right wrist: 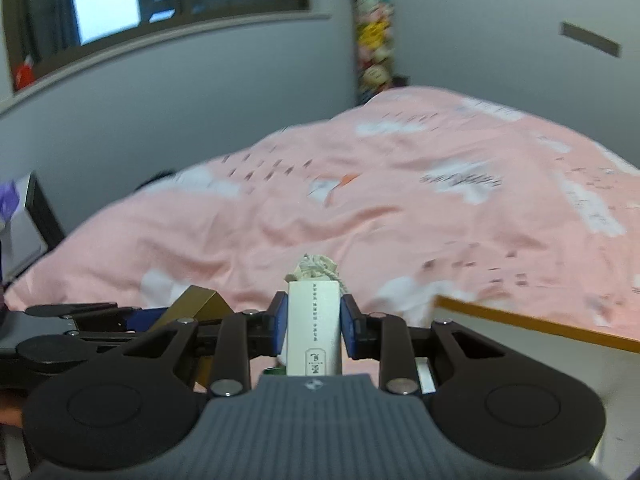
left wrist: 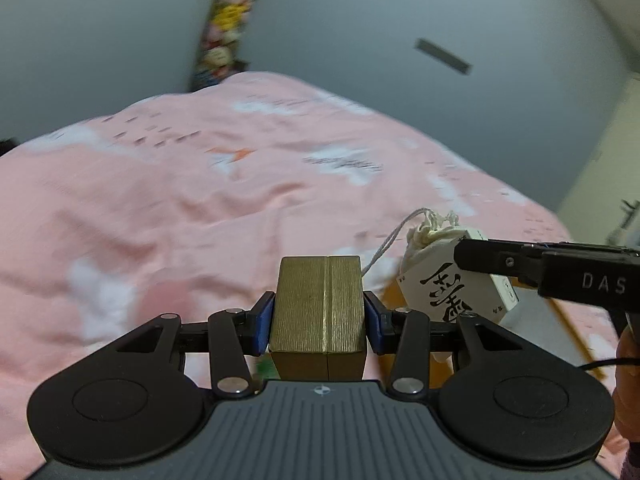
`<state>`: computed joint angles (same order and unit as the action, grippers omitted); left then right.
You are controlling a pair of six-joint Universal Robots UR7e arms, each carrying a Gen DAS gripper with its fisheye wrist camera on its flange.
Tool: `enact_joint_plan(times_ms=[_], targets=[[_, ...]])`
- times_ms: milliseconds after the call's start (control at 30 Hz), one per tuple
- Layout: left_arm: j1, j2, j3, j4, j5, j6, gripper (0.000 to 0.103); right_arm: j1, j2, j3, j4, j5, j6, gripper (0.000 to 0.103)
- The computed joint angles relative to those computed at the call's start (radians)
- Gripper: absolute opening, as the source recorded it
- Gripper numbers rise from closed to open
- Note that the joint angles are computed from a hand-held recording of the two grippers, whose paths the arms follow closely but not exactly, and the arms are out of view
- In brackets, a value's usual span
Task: Organize rigid objects
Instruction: 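Carry the gold box with the left tool while the right tool carries the white box over the orange box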
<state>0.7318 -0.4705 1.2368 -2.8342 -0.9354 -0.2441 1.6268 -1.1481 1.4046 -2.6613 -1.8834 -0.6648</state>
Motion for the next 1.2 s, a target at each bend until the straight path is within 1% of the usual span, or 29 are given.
enact_joint_plan(times_ms=[133,200,267,400,467,600,667,767,833,1033,1133,1200], targets=[[-0.014,0.041,-0.068,0.019,-0.112,0.037,0.051,-0.01,-0.065,0.021,-0.034,-0.024,0.006,0.027],[-0.015,0.07,-0.114,0.041,-0.18,0.045,0.051,-0.013,-0.088,0.038,-0.071,-0.07,-0.011,0.027],[-0.019,0.106,-0.166,0.069,-0.219,0.056,0.051,-0.02,-0.105,0.056,-0.1,-0.116,-0.03,0.027],[-0.007,0.186,-0.302,0.189,-0.317,0.032,0.051,-0.053,-0.131,0.073,-0.107,-0.181,-0.009,0.027],[-0.006,0.231,-0.373,0.246,-0.335,0.046,0.051,-0.072,-0.138,0.073,-0.101,-0.203,0.013,0.027],[-0.003,0.312,-0.505,0.387,-0.335,0.052,0.051,-0.11,-0.14,0.06,-0.06,-0.22,0.061,0.027],[-0.01,0.335,-0.547,0.463,-0.328,0.04,0.051,-0.123,-0.136,0.052,-0.044,-0.229,0.07,0.027],[-0.01,0.375,-0.632,0.6,-0.308,0.035,0.051,-0.135,-0.124,0.038,-0.023,-0.241,0.087,0.027],[-0.015,0.41,-0.7,0.686,-0.271,0.051,0.051,-0.143,-0.12,0.028,-0.003,-0.243,0.098,0.027],[-0.023,0.464,-0.802,0.83,-0.206,0.096,0.051,-0.16,-0.104,0.011,0.04,-0.241,0.125,0.027],[-0.037,0.465,-0.79,0.846,-0.151,0.144,0.051,-0.166,-0.103,0.011,0.054,-0.23,0.136,0.027],[-0.04,0.473,-0.805,0.867,-0.146,0.156,0.051,-0.169,-0.102,0.011,0.062,-0.226,0.142,0.027]])
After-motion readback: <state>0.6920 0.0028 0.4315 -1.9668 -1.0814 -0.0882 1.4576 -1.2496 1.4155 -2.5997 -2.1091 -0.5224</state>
